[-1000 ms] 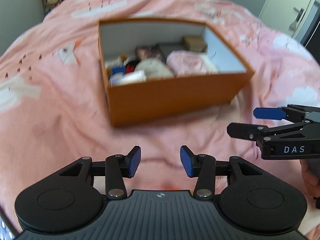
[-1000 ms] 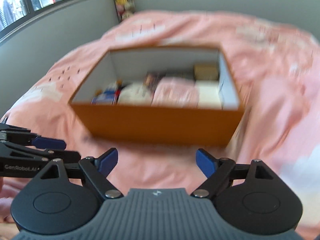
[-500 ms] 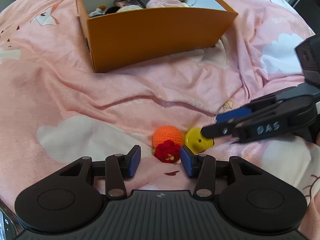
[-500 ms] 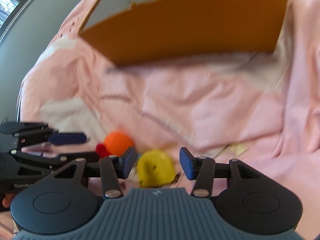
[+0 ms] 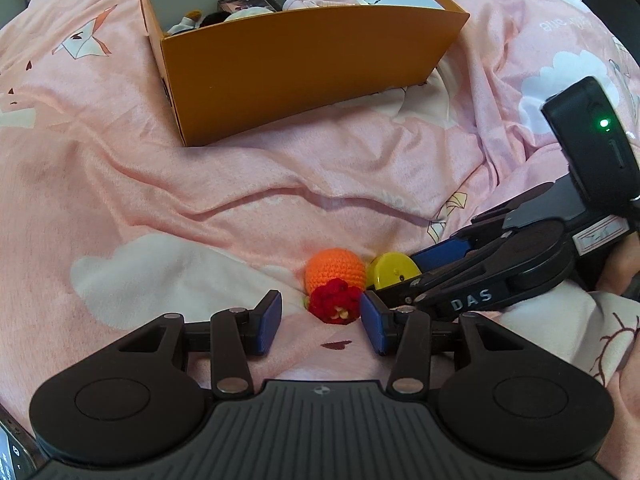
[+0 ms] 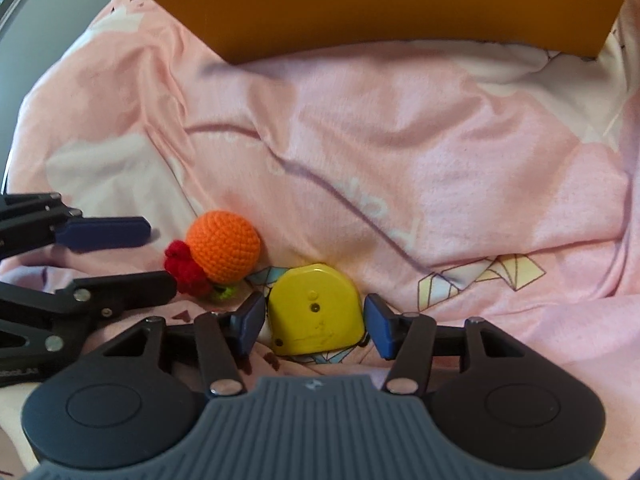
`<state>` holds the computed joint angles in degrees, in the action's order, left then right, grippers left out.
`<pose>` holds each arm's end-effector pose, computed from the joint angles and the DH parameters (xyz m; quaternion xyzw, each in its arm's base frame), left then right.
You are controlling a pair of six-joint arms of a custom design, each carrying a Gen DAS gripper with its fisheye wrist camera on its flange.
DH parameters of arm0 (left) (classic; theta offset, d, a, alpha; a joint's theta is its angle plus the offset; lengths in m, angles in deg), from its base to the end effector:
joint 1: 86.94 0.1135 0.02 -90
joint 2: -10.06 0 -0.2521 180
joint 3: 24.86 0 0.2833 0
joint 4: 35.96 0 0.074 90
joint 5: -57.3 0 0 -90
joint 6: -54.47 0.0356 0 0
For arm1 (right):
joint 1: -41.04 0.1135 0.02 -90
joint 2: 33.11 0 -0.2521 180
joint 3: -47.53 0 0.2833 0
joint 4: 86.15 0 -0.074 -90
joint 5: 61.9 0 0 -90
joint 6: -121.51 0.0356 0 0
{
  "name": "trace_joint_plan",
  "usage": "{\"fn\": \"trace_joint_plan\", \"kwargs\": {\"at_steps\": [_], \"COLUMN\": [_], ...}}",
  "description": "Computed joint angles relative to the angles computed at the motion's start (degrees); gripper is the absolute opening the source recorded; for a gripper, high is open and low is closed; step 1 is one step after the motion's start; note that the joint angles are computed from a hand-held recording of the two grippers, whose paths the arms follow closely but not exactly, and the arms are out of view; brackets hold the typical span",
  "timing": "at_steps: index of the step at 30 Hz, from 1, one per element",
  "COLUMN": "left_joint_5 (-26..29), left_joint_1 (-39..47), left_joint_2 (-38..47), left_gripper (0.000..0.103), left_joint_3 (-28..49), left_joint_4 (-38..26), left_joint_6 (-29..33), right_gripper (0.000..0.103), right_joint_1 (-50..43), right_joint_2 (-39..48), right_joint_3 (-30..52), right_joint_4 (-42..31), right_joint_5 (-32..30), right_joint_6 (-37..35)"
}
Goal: Organize objects
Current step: 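Grasp the yellow tape measure with the right tool while the left tool grasps the orange crocheted ball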
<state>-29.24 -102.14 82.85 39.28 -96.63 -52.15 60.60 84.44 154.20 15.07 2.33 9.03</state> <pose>0.2544 -0.0713 0.2092 -0.0068 0.9833 -0.0777 0.1644 0.3863 0.1537 0.1775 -0.3503 0.9097 0.2228 0.0086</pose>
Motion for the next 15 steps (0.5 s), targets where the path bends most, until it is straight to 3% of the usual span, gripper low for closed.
{"fn": "trace_joint_plan", "kwargs": {"at_steps": [7,12,15], "left_joint_5": [0.54,2.2,2.56], "left_joint_1": [0.3,1.11,1.06], "left_joint_2": [-0.06,0.26,1.8], "left_gripper": [0.055,0.055,0.061], "left_joint_3": [-0.18,-0.43,0.34], "left_joint_4": [0.56,2.19,3.38], "left_joint_6": [0.02,0.66,0.72], "right_gripper": [0.055,0.054,0.054], "right_joint_1": [-0.13,-1.33,-2.53], "right_joint_2": [-1.46,-5.87,-8.17], "right_joint_3": [-1.29,-3.95,-4.8], "right_joint_4": [1.34,5.58,9.68], "right_joint_5": [0.26,0.73,1.58], "right_joint_6": [-0.23,-0.36,1.17]}}
